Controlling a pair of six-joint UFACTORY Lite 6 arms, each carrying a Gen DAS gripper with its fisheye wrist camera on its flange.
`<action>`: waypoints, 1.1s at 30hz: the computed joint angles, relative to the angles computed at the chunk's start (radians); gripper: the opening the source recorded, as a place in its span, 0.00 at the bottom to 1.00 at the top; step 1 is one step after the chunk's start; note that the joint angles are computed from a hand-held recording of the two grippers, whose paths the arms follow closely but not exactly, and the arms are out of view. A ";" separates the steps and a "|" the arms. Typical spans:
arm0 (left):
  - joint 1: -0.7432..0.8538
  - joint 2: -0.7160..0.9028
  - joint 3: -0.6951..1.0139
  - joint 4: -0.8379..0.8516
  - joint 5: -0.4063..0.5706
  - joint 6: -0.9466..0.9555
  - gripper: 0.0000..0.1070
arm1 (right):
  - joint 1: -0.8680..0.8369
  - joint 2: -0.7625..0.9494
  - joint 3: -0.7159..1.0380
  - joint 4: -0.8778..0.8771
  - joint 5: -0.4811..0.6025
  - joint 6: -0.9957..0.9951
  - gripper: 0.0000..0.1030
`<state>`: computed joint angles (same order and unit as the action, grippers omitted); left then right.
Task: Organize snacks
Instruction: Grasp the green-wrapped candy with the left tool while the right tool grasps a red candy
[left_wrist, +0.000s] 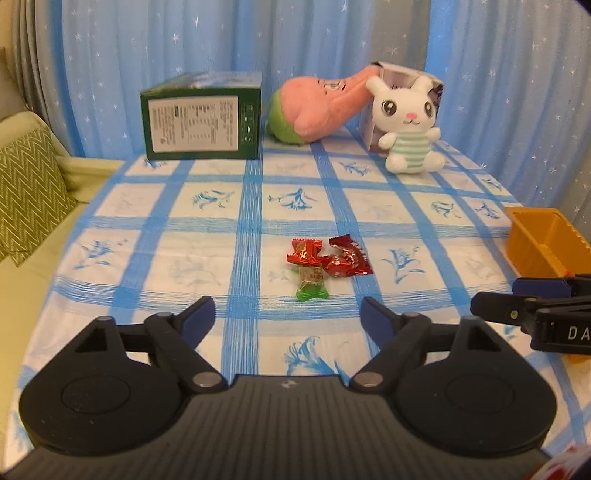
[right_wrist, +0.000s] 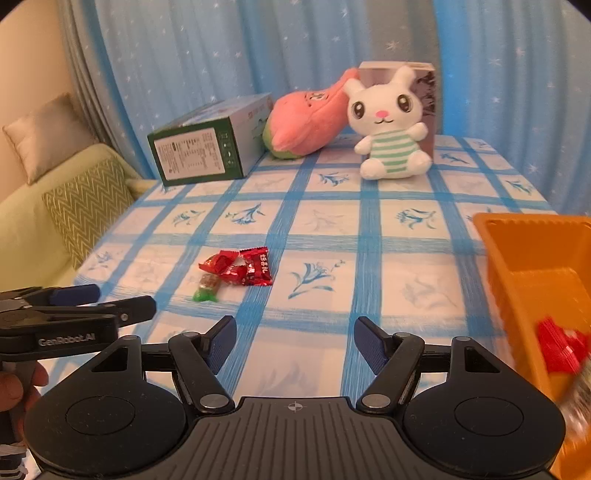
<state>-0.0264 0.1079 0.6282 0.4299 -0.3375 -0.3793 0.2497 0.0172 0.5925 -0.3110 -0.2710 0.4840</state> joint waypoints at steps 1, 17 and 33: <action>0.000 0.042 0.021 -0.026 -0.019 0.027 0.74 | -0.008 0.040 0.025 -0.014 -0.015 0.000 0.69; -0.020 0.428 0.362 0.108 -0.047 -0.086 0.33 | -0.064 0.461 0.389 -0.142 -0.084 0.048 0.53; 0.013 0.459 0.423 0.207 -0.012 -0.138 0.17 | -0.025 0.610 0.561 -0.242 -0.087 0.135 0.41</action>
